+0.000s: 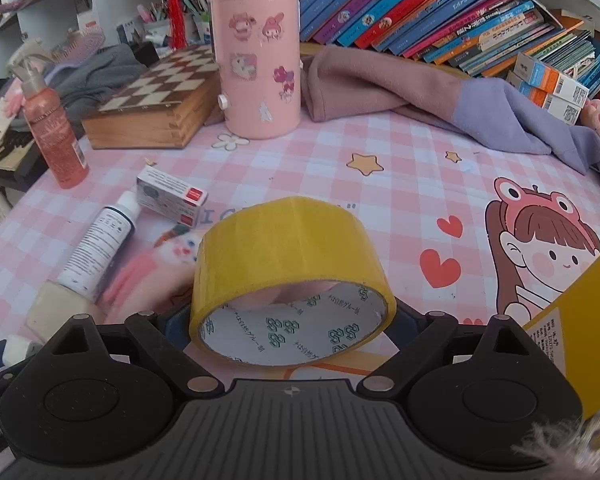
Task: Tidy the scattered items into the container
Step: 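Close the left tool on the white charger while the right tool grasps the yellow tape roll, then carry the white charger and yellow tape roll with both tools over the yellow box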
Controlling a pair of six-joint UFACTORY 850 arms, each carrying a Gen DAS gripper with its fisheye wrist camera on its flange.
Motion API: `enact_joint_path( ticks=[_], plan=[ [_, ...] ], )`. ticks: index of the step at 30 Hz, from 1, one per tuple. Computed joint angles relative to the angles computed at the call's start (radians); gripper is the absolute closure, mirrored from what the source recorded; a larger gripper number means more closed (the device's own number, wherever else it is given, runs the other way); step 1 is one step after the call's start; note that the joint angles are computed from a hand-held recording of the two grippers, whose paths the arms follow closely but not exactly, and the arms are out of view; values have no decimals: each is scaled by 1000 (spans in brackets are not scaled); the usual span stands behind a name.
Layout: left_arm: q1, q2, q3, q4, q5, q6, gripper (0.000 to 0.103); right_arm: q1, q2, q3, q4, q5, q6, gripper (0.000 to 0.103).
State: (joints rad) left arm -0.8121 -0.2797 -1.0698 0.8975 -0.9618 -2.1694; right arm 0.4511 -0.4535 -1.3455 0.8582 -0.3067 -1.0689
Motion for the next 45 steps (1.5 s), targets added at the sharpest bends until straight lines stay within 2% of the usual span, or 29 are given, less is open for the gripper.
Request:
enact_joint_path(
  ticks=[2,6,22,32,45],
  plan=[
    [1,12,9,2,9,-18,62,-4,16,13,62,-1,-69,11],
    [-15,28,12,40,-22,-48,62,-17,52,40,202,0,-219,11],
    [-102,98,-17,188,-137,-38,62,-67,201,145,482,-9,-469,11],
    [-158,130,-21,243,-172,-31,62,-99,316,245,543,-46,-510,11],
    [-240,176,14,252,-196,-63,62,-111,458,384,579,-51,-520,11]
  ],
)
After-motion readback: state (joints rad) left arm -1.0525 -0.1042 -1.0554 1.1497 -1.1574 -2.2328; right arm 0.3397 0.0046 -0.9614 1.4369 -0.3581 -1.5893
